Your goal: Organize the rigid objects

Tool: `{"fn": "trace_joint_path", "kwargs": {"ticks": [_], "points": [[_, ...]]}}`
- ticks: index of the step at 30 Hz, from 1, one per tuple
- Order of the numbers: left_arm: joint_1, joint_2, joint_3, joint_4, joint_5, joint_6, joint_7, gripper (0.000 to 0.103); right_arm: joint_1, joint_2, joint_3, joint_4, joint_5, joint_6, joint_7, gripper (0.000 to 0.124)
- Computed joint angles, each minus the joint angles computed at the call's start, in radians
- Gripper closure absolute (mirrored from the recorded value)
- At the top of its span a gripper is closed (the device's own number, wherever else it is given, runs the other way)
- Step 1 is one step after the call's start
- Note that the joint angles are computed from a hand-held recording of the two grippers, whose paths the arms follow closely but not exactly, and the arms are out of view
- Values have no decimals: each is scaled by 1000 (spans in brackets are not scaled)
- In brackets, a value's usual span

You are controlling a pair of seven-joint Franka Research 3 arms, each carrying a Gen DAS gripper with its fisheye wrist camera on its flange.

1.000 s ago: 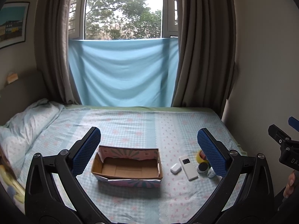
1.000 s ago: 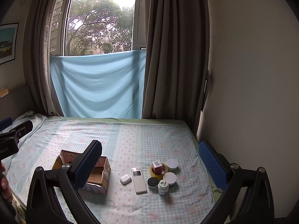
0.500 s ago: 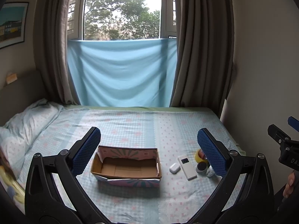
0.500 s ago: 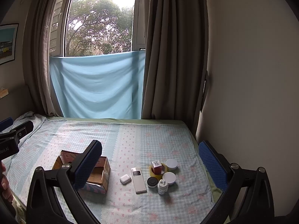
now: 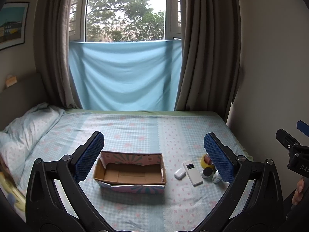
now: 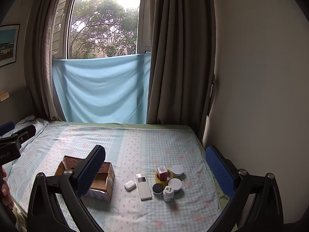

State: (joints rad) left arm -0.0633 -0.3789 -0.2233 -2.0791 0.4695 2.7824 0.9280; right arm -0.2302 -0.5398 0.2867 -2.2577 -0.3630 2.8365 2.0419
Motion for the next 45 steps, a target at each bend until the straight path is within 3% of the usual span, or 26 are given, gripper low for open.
{"fn": "trace_joint_path", "kwargs": {"ticks": [19,23,35,42,45], "points": [[-8,35,11,31,-25,-19,26,0,-1,17,1,19,-6,-13,16,21],[-44,83,36,65,-94,-45,66,0,4,31,-6,28,-13,-33,22,21],[-124,367,20,316,-249,-238,275,0,41,123,-93,67,-43,-171,59,21],[-162,649,-10,617,-332,-434,373,0,85,241,-176,89,-47,-192,38,21],[-192,813,-17,804,-358,-553,375,0,106,301,-211,95,-45,-188,12,21]]}}
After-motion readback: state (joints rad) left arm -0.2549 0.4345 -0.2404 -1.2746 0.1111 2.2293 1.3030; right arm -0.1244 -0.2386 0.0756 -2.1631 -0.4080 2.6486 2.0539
